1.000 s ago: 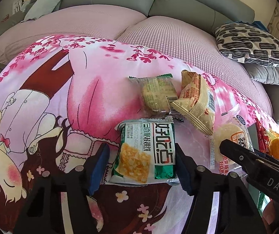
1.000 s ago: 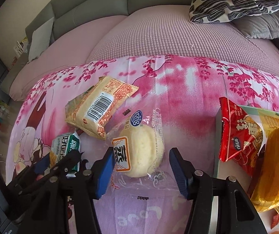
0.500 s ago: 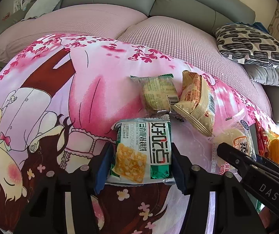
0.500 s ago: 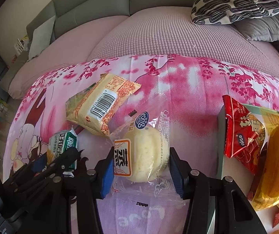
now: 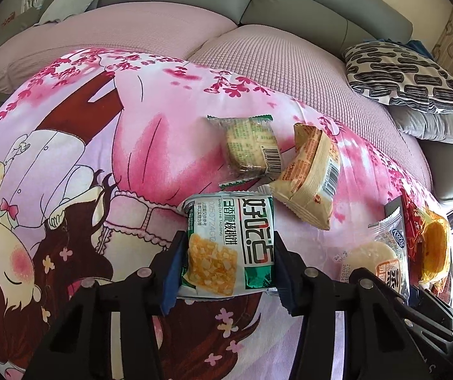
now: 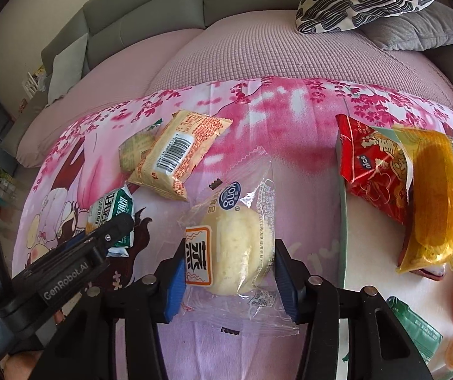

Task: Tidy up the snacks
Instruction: 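Lift both held snacks and carry them over the teal tray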

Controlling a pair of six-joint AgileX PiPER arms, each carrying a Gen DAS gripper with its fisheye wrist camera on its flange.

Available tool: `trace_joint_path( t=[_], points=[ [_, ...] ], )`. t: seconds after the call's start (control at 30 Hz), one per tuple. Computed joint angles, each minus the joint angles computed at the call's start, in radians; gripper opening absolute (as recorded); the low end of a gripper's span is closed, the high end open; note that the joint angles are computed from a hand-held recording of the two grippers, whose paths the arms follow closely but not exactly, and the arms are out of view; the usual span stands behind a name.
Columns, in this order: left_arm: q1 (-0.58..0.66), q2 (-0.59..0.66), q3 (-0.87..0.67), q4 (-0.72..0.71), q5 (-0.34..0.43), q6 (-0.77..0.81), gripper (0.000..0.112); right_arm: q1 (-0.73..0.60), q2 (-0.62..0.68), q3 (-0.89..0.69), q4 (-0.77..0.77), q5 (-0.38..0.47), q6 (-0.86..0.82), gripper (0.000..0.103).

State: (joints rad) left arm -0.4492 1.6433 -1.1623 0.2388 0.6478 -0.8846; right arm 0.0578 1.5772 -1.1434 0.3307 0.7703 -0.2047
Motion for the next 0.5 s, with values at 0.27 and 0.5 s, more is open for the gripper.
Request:
trace_joint_path(
  t=[0.27,0.5],
  points=[
    [-0.030,-0.057,0.029,0.012,0.025,-0.035,0.052,-0.034,-0.091,0.069,0.022,0.007,-0.003,0.052],
    [-0.084,-0.100,0.040,0.047,0.059,-0.080,0.052,-0.054,-0.176,0.119,-0.008,0.022,0.023,0.052]
  ],
)
